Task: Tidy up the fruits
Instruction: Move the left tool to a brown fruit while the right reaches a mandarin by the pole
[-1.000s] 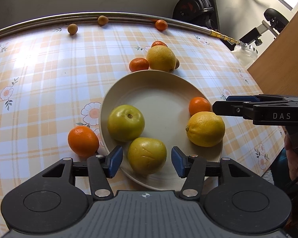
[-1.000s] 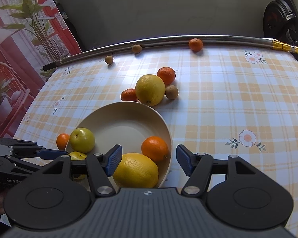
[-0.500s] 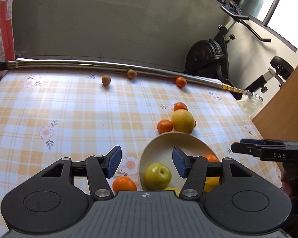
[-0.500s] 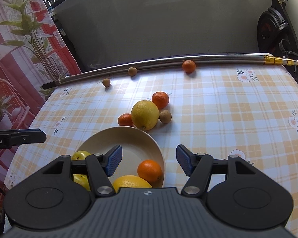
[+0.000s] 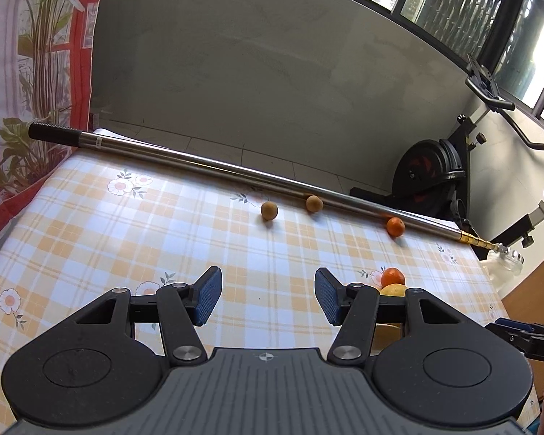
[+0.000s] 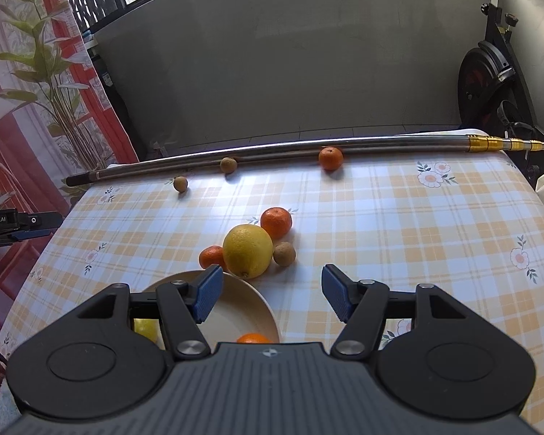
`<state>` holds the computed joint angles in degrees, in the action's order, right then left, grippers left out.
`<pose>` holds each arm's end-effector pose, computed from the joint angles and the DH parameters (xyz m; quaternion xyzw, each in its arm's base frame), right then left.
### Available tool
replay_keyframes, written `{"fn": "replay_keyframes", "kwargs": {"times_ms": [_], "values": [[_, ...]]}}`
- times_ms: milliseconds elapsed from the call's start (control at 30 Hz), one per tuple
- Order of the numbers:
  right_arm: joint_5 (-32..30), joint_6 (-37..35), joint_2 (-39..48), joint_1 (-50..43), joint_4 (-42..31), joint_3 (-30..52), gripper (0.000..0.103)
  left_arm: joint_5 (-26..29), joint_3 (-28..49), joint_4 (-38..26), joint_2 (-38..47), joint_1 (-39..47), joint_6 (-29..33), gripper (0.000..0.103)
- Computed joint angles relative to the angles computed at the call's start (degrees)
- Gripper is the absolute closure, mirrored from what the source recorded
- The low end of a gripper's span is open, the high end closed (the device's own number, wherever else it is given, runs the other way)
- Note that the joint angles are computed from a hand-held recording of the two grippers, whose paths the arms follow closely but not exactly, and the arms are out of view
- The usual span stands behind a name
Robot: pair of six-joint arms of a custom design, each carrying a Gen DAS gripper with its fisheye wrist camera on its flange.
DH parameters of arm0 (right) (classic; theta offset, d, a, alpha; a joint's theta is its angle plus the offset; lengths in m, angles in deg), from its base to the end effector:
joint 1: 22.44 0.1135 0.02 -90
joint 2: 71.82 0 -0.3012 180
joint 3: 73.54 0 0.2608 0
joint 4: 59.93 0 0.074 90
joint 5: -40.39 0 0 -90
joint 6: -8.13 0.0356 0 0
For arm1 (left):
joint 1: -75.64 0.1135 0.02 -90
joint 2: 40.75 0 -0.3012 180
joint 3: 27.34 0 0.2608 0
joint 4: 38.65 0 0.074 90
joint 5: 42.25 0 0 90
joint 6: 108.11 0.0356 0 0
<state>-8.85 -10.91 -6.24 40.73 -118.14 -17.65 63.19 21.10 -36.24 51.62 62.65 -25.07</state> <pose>0.1067 0.1595 0.2503 0.1291 0.9134 0.0323 0.3848 0.2915 -0.0770 0.1617 0.1026 0.8994 -0.1911 0.3795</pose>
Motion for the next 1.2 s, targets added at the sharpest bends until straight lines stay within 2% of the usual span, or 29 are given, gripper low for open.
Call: {"fn": "replay_keyframes", "kwargs": {"times_ms": [333,600,833,967,1200], "values": [[-0.9,-6.0,-1.1,-4.7,4.6,-1.8,0.039,-4.3,3.4,1.1,2.4,-4.4,-0.9,0.044],[-4.2,-17.0,-0.7,-14.2,12.3,-3.3,0.039,-9.5,9.8,1.4,7.5,-8.6,-0.7,0.044],[-10.7,-26.6,1.5,-27.1,26.3,-6.7,0.039,-15.0,15.0,4.2,13.9,-11.5,-1.8,0.044],[-11.8,-31.6,5.7,-32.7,33.5,-7.5,0.039,-17.4,18.3,6.2,18.5,-12.4,-2.0,0.044],[-13.5,-39.5,12.7,-40.4,46.2,-8.6,0.039,-16.9,26.0,3.3,26.1,-12.2,-4.1,0.044]]}}
